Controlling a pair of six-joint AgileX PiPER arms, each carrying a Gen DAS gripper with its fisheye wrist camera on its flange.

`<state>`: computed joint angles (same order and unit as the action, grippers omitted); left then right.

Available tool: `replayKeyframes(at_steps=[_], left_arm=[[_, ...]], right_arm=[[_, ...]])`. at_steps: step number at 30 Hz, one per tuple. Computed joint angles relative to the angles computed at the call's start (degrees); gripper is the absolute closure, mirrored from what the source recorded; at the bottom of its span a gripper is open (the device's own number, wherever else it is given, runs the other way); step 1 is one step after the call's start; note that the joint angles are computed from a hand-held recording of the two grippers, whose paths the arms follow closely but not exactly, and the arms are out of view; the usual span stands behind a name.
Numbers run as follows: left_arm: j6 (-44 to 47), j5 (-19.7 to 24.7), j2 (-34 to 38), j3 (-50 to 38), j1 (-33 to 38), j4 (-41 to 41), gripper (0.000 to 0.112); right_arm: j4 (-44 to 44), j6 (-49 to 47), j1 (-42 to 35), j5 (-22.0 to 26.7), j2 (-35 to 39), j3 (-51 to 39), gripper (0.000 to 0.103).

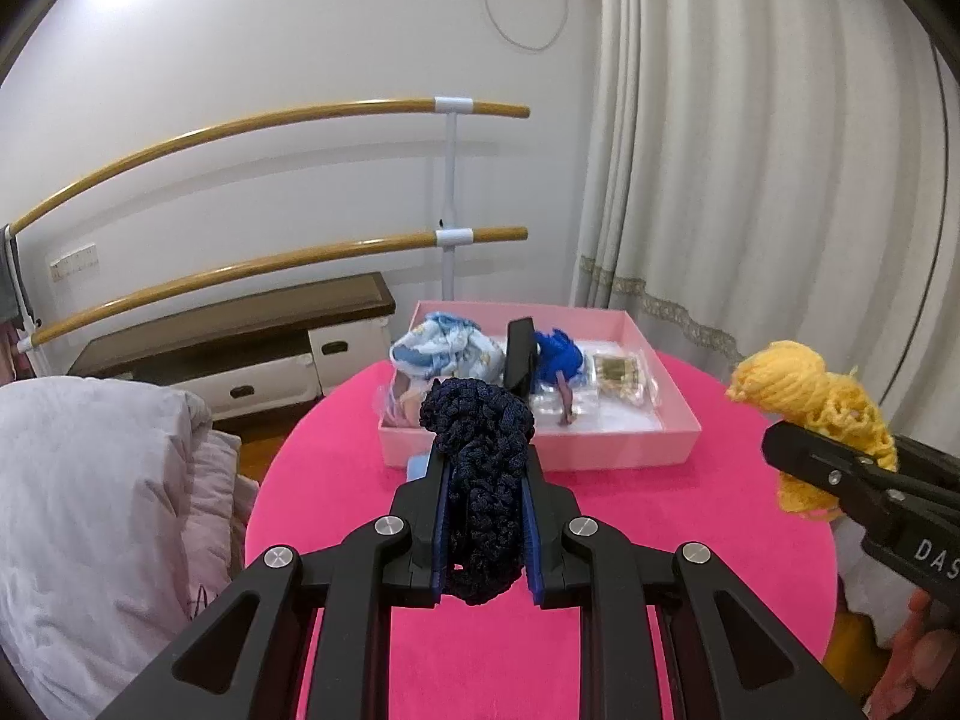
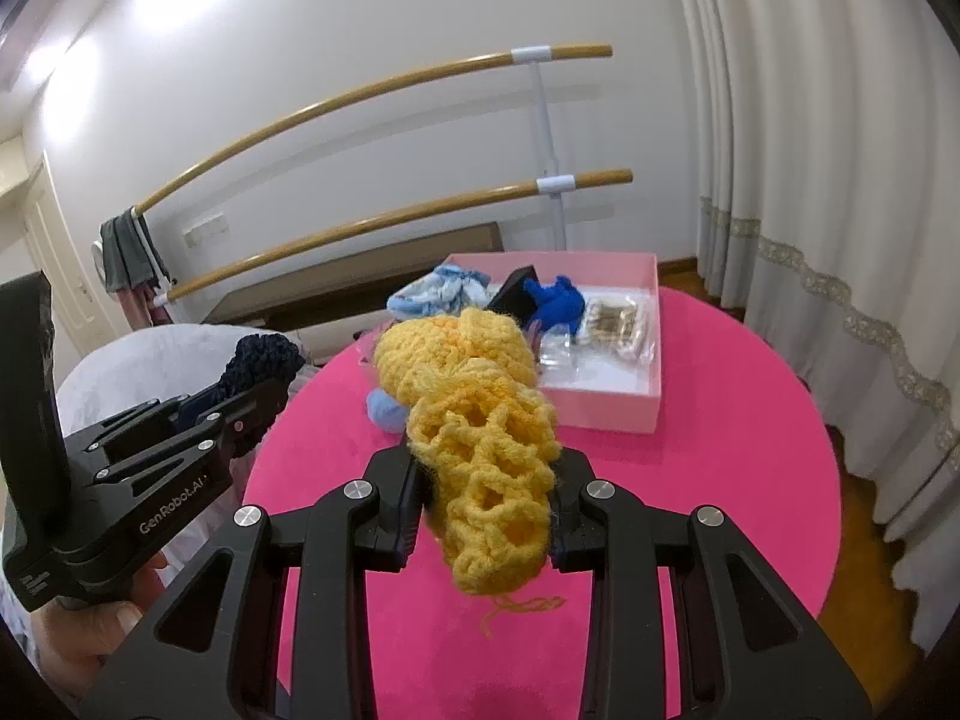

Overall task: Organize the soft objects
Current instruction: 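Lift the navy net and yellow fish and carry both over the pink box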

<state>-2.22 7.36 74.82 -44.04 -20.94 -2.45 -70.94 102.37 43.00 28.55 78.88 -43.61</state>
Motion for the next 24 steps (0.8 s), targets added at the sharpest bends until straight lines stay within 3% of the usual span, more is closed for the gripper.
replayKeyframes(at_steps=[4, 9, 14, 19, 24], left_arm=[[2.50, -0.36, 3.20, -4.02, 0.70, -2.66, 0.096], [12.57, -0.20, 10.40, -11.79, 1.76, -13.04, 0.096], [14.23, 1.57, 19.03, -22.16, 2.10, -14.49, 0.096], [11.63, 6.31, 29.96, -36.71, 2.23, -11.92, 0.096], [7.68, 14.35, 43.45, -56.21, 2.39, -7.97, 0.096]], right_arm=[[1.74, -4.80, -2.87, -0.29, 0.00, -2.35, 0.074], [4.66, -11.22, -8.07, -3.42, 1.70, -6.18, 0.074], [10.96, -20.86, -13.75, -6.96, 5.26, -11.69, 0.074], [23.31, -35.48, -19.60, -10.60, 10.74, -18.46, 0.074], [39.43, -52.82, -24.29, -11.78, 17.24, -25.45, 0.074]])
